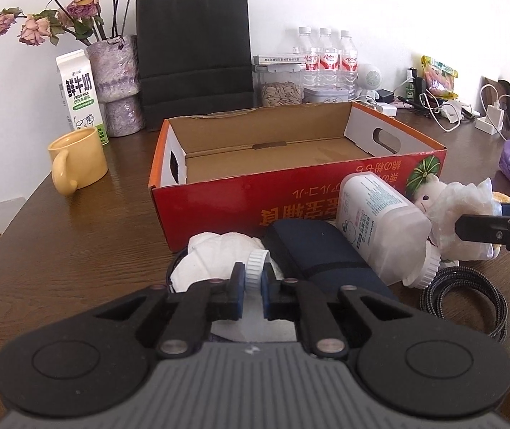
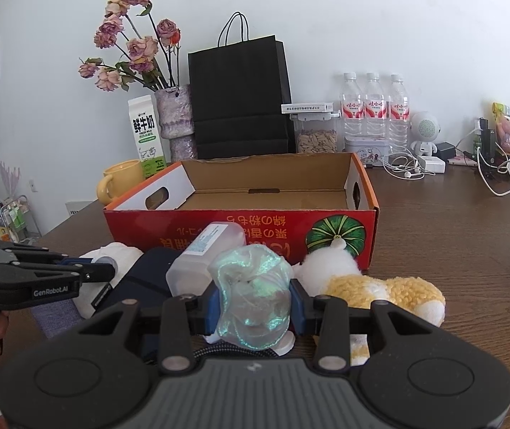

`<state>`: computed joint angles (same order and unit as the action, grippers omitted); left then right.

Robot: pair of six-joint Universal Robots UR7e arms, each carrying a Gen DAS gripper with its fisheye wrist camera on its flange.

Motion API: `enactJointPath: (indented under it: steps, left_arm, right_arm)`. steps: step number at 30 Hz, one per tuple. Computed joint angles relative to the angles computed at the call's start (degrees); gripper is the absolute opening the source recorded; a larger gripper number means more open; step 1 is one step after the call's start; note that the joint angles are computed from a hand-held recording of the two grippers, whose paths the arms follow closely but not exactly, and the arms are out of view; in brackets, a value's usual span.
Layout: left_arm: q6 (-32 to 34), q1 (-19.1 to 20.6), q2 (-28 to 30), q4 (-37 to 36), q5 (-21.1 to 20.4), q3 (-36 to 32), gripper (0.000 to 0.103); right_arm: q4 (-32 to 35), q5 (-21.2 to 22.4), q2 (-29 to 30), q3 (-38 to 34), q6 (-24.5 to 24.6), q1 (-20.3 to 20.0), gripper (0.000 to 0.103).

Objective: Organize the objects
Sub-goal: 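Grasp the crumpled clear plastic bag with the right gripper while the left gripper grasps the small white bottle cap, then carry the bag and cap into the cardboard box and open both grippers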

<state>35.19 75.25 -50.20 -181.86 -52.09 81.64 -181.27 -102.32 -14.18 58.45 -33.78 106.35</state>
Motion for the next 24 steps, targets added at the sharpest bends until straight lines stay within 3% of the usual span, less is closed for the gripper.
enactJointPath:
  steps: [13,20,24]
  left_arm:
    - [2.14,-2.04,0.27,-6.25,-2.19,-0.96,0.01]
    - [2.74,-2.79,2.83,-4.96,-2.89,-6.43,0.01]
    - [2.51,-3.16,5.07,-2.22,-3.06,-11.48,0.01]
  right_arm:
    - [-1.48,2.23,0.63,-2.08,-2.02,0.66,0.037]
    - [2.28,2.63,3.98,-11.4,-4.14,1.46,0.037]
    - [8.54,2.26,8.04,-21.56,-4.14,1.91,0.037]
